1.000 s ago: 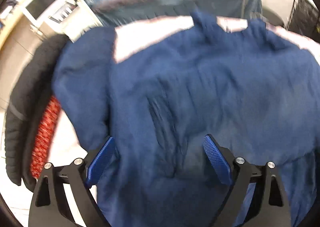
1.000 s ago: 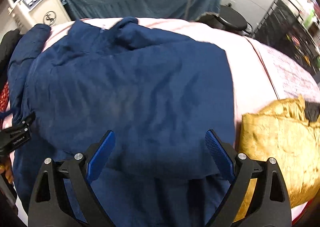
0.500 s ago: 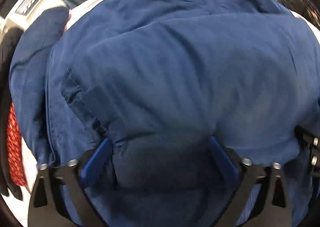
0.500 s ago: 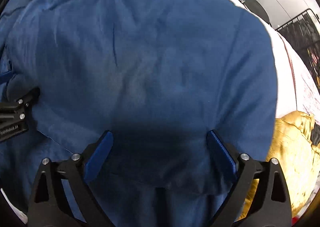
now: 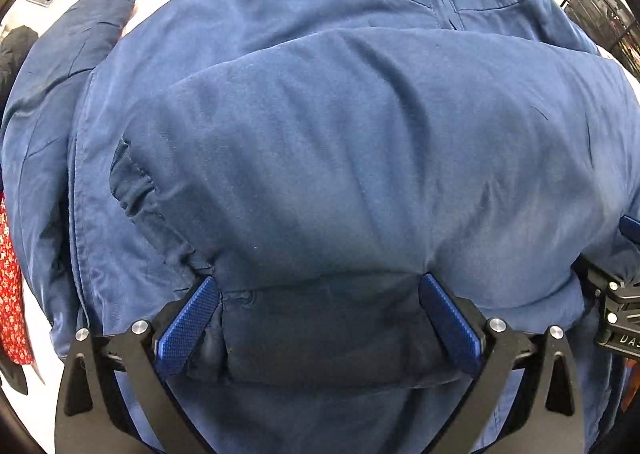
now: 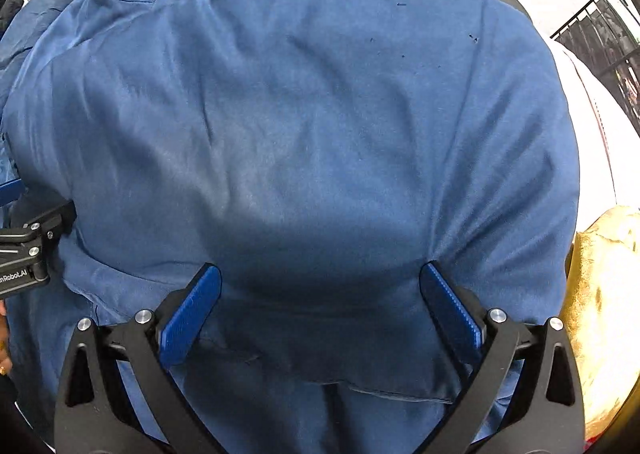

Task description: Fold large clothes

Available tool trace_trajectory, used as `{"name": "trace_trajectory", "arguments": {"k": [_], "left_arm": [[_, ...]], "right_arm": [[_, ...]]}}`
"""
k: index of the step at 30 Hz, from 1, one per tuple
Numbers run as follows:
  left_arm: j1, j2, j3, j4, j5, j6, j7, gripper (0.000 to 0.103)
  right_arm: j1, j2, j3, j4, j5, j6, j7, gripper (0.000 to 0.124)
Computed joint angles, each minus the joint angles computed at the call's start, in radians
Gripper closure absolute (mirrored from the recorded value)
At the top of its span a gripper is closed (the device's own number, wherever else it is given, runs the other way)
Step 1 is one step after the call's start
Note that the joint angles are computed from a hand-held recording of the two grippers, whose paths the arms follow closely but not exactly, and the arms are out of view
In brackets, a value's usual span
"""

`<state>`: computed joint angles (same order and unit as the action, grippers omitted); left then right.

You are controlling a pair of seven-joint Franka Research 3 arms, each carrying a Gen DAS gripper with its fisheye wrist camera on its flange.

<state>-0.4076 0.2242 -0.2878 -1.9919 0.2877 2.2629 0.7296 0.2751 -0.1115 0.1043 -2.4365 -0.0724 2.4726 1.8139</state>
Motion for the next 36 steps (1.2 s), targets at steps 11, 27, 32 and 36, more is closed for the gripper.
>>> {"name": "trace_trajectory", "arguments": {"k": [11,27,32,36], "left_arm": [[-0.025,-0.172,-0.003,-0.075,0.137,-0.059,-0.123,0.012],[0.106,0.229,0.166,0.497,0.443,-0.524,0.069,0.013],[0.125,0.311,0.186,0.547,0.392,-0.571,0.139,0.017],[0.172,0.259,0.177,0.478,0.293,-0.481,0.092,0.031]], "right_arm": [[0.005,-0.178,0.022,-0.061,0.005,-0.066,-0.011,0.026],[-0.015,-0.302,0.056,-0.061,0.059,-0.168,-0.024,0.026],[-0.026,-0.302,0.057,-0.049,0.062,-0.206,0.021,0.026],[-0.03,-0.264,0.049,-0.032,0.054,-0.204,0.014,0.026]]}}
